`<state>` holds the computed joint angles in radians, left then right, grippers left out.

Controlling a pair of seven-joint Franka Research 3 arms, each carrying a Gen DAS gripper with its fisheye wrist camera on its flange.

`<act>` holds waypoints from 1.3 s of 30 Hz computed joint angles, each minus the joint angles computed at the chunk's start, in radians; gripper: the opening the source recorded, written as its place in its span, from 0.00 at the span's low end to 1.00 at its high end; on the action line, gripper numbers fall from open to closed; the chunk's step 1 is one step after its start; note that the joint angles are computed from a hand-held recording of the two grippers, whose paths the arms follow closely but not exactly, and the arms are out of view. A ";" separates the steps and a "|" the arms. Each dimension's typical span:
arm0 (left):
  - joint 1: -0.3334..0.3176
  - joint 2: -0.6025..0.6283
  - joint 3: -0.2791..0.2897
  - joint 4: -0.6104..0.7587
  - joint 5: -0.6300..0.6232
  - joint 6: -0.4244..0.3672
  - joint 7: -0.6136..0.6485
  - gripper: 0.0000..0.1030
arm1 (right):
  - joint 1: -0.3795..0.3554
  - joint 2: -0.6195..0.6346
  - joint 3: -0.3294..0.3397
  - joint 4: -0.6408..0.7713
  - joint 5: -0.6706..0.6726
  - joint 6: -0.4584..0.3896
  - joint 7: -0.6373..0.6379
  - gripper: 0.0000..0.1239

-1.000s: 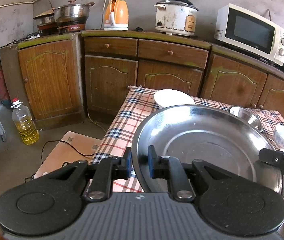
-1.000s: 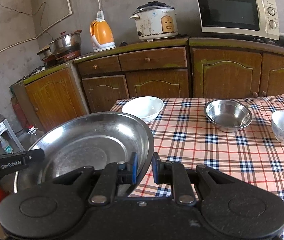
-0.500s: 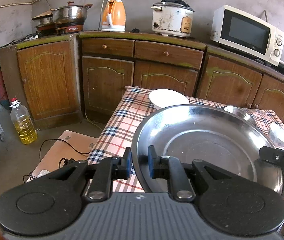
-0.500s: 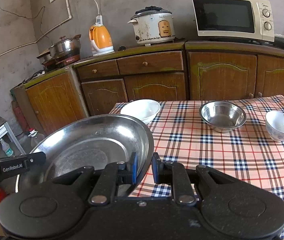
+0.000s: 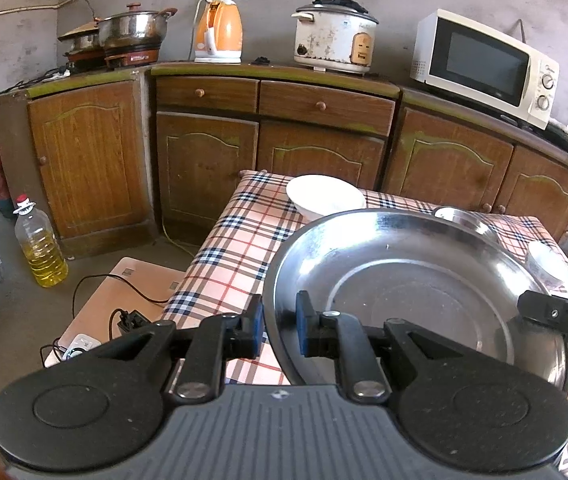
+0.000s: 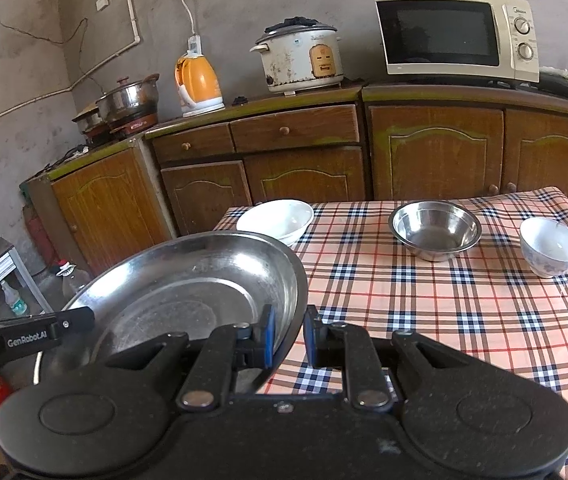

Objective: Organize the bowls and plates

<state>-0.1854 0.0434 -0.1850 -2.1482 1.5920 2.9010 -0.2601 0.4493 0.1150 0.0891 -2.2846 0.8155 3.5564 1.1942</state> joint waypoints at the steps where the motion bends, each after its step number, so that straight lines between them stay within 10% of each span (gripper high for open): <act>1: -0.001 -0.001 0.000 -0.001 0.001 0.001 -0.001 0.16 | -0.001 -0.004 0.001 -0.007 -0.003 0.003 0.004 0.17; 39: -0.025 -0.012 -0.020 -0.014 0.053 0.036 -0.036 0.17 | -0.057 -0.145 0.043 -0.210 -0.077 0.081 0.146 0.17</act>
<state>-0.2101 0.0312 -0.2050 -2.1623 1.6448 2.9369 -0.2964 0.3922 -0.0296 0.1318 -2.4943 0.7386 3.6378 1.3405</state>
